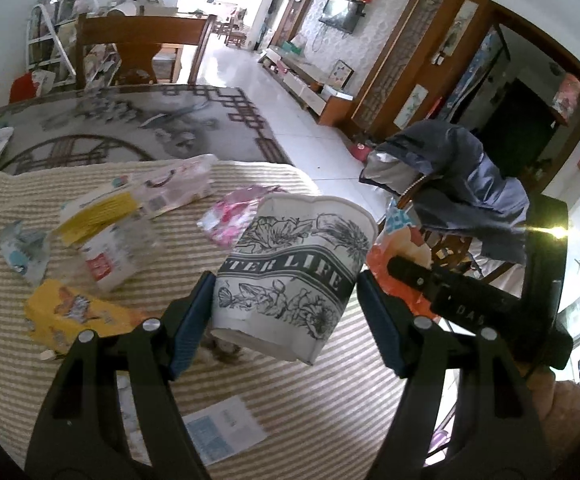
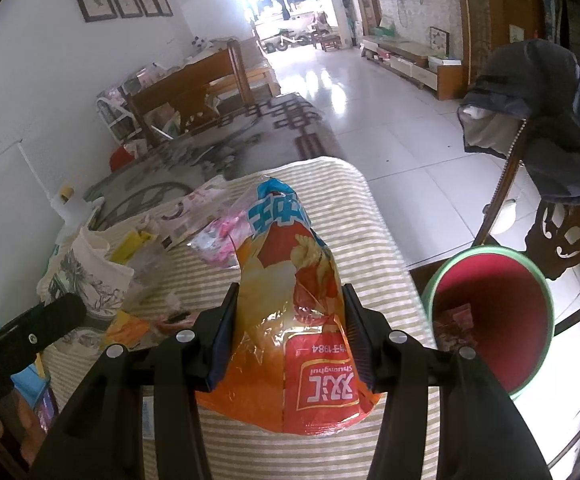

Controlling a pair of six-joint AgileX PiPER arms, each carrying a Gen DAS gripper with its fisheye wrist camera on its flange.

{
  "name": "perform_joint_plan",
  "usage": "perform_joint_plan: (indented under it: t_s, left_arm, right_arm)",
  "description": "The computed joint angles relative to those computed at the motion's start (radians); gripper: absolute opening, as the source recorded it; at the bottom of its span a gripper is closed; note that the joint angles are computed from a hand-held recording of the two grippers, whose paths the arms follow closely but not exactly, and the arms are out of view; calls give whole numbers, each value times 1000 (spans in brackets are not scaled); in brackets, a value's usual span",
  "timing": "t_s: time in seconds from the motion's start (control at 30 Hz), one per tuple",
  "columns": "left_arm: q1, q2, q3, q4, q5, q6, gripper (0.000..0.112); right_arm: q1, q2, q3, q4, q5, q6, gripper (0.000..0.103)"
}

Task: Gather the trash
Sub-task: 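Carry the chip bag and paper cup over the red bin, then open both tools to drop the bag and cup into the bin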

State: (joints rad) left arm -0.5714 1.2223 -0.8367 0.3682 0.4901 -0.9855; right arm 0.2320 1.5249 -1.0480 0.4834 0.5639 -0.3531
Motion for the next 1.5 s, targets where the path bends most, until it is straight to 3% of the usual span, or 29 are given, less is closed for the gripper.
perform_joint_plan:
  t_s: [0.27,0.47,0.7,1.03,1.17,1.5]
  left_arm:
    - [-95,143,-117,109,4,-170,69]
    - [-150,281,-248,96,18,-179,69]
    - [-190,487,-489,-21,27,-37,69]
    - [-220,748,-848,-238,81,219,70]
    - [-215,840,-986,-292,145,265,80]
    - [-241,781,-922,-193,149,205,82]
  right_arm:
    - [-179,16,-34,102,84,-197,48]
    - [-320,35,-49,159,142,-302,48]
    - [-495,77,-92,194,199,-359,48]
    - [-629,121,-148,201,230,-405,50]
    - [-642,142,-164,181,219,-397,61]
    - [-666,144,-157,181,203,-369,68]
